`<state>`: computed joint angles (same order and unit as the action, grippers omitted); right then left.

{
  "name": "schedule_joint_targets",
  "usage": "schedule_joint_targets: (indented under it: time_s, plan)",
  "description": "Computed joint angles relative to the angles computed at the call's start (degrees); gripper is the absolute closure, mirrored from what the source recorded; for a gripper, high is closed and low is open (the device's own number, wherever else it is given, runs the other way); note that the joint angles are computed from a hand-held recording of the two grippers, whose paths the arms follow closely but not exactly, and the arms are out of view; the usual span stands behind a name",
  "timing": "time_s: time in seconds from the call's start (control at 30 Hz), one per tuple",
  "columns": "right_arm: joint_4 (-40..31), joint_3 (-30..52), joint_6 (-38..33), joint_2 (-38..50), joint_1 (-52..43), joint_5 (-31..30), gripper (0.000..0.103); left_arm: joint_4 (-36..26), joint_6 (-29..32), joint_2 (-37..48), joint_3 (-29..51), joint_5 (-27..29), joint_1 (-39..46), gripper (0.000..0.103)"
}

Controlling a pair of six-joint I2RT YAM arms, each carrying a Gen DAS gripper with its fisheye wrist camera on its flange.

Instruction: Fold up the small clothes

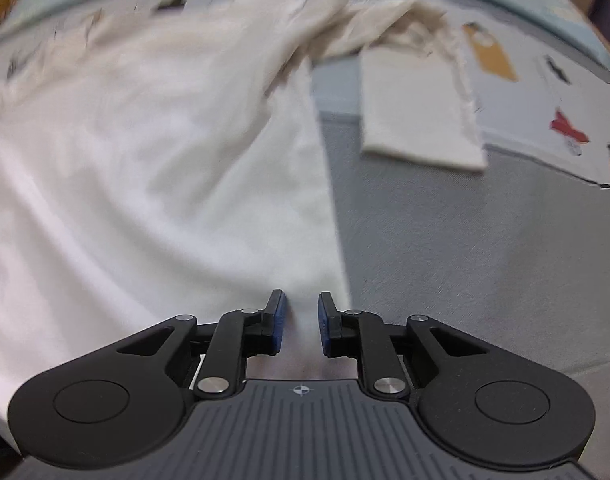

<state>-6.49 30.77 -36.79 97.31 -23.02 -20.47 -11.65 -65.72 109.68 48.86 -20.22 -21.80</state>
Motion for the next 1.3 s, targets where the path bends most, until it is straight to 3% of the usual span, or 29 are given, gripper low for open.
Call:
schedule_joint_targets:
  time_s: [0.17, 0.23, 0.3, 0.33, 0.37, 0.4, 0.63, 0.67, 0.73, 0.8, 0.93, 1.3]
  plan:
    - [3.0, 4.4, 12.8, 0.0, -5.2, -11.6, 0.085, -4.5, -0.9, -4.7, 8.2, -4.4, -8.8, 0.065]
    - [7.0, 5.5, 19.2, 0.9, -6.1, -15.1, 0.085, -1.4, -2.6, -4.5, 8.1, -8.0, -13.3, 0.049]
    - [11.0, 6.3, 24.6, 2.3, -6.8, -18.0, 0.085, 1.0, -4.4, -0.8, 9.1, -10.6, -17.3, 0.047]
    - [12.9, 6.9, 26.9, 3.5, -6.9, -19.2, 0.085, -2.4, -5.0, 3.0, 12.9, -9.3, -17.8, 0.047]
    - [14.6, 7.9, 28.9, 5.2, -6.8, -19.9, 0.085, -7.6, -6.1, 7.4, 18.4, -6.8, -17.8, 0.049]
    - [16.1, 9.1, 31.2, 6.9, -6.5, -20.6, 0.085, -8.2, -6.9, 10.4, 21.1, -5.6, -17.7, 0.049]
    - [29.1, 19.3, 51.3, 21.1, -3.3, -22.0, 0.083, -5.7, -1.9, 13.1, 24.7, -4.7, -16.6, 0.049]
    - [30.7, 21.5, 54.8, 23.6, -2.6, -21.5, 0.081, -4.2, -0.6, 13.1, 23.8, -4.3, -16.3, 0.049]
    - [32.7, 26.2, 60.8, 28.2, -1.0, -19.7, 0.069, -4.9, 0.9, 13.4, 24.1, -3.8, -15.8, 0.049]
    - [33.0, 31.5, 65.4, 32.7, 0.4, -17.4, 0.060, -5.9, 1.0, 13.4, 23.9, -2.9, -15.1, 0.049]
    - [33.1, 40.9, 73.6, 41.2, 1.3, -16.2, 0.059, -5.2, -0.1, 11.5, 21.3, -2.7, -14.1, 0.049]
    - [23.6, 58.6, 77.1, 53.2, 2.3, -17.7, 0.060, -5.1, 0.4, 13.8, 23.9, -1.4, -12.5, 0.049]
